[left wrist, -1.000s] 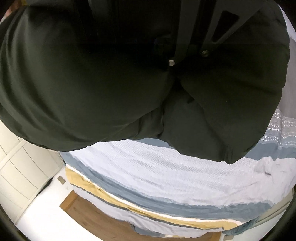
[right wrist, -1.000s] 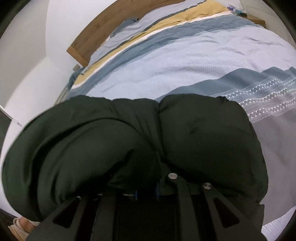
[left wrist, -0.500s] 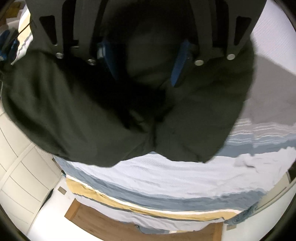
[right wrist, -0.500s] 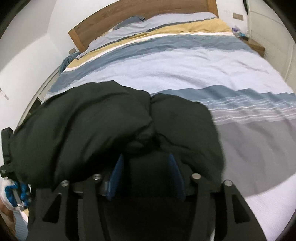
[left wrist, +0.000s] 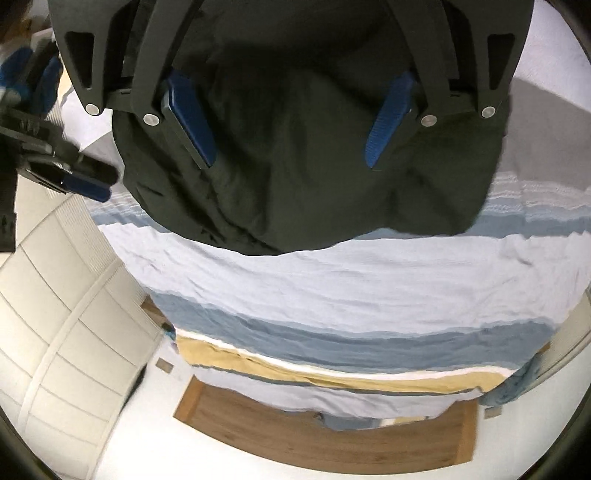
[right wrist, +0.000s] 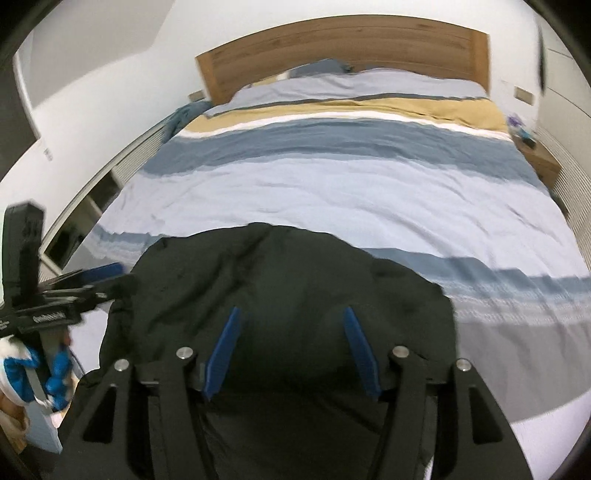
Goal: Fold large clothes
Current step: 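Lay the hem over the collar with both grippers and release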
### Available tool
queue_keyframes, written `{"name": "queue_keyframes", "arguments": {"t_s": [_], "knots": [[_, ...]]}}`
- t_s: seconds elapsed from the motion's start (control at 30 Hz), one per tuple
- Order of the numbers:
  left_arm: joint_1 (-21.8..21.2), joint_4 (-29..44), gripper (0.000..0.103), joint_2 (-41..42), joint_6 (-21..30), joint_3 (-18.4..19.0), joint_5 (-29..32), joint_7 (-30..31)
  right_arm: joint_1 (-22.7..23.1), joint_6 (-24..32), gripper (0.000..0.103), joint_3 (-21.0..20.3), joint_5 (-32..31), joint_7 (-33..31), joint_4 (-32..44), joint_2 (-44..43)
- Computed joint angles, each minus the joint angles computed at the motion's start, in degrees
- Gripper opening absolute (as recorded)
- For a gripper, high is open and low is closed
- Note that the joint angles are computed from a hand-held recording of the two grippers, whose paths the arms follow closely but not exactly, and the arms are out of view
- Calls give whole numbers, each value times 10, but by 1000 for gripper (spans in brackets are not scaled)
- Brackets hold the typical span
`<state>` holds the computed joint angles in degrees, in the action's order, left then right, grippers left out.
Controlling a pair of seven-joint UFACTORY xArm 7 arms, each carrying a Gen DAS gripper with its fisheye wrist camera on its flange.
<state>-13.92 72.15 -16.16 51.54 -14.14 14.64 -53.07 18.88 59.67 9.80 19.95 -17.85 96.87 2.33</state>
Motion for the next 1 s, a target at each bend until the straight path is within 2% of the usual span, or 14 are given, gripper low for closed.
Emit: {"name": "queue_keyframes", "arguments": {"t_s": [0.07, 0.2, 0.33, 0.43, 0.67, 0.83, 1.0], "knots": [[3, 12, 82, 30, 2, -5, 14, -11, 10, -4, 58, 7, -29, 2, -12, 4], [-4, -18, 82, 49, 10, 0, 31, -35, 28, -36, 58, 14, -95, 18, -74, 5], [-7, -46, 82, 61, 2, 8, 55, -45, 32, -81, 58, 14, -109, 31, -116, 16], [-9, -38, 82, 77, 5, 15, 64, -46, 37, -96, 58, 14, -121, 54, -105, 39], [-12, 20, 85, 133, 19, 41, 69, -23, 53, -83, 58, 10, -172, 92, -22, 112], [-20, 2, 89, 132, 8, 45, 74, -26, 54, -99, 58, 9, -176, 92, -39, 120], [-28, 4, 89, 116, 31, 39, 83, -33, 52, -77, 58, 10, -172, 92, -28, 115]]}}
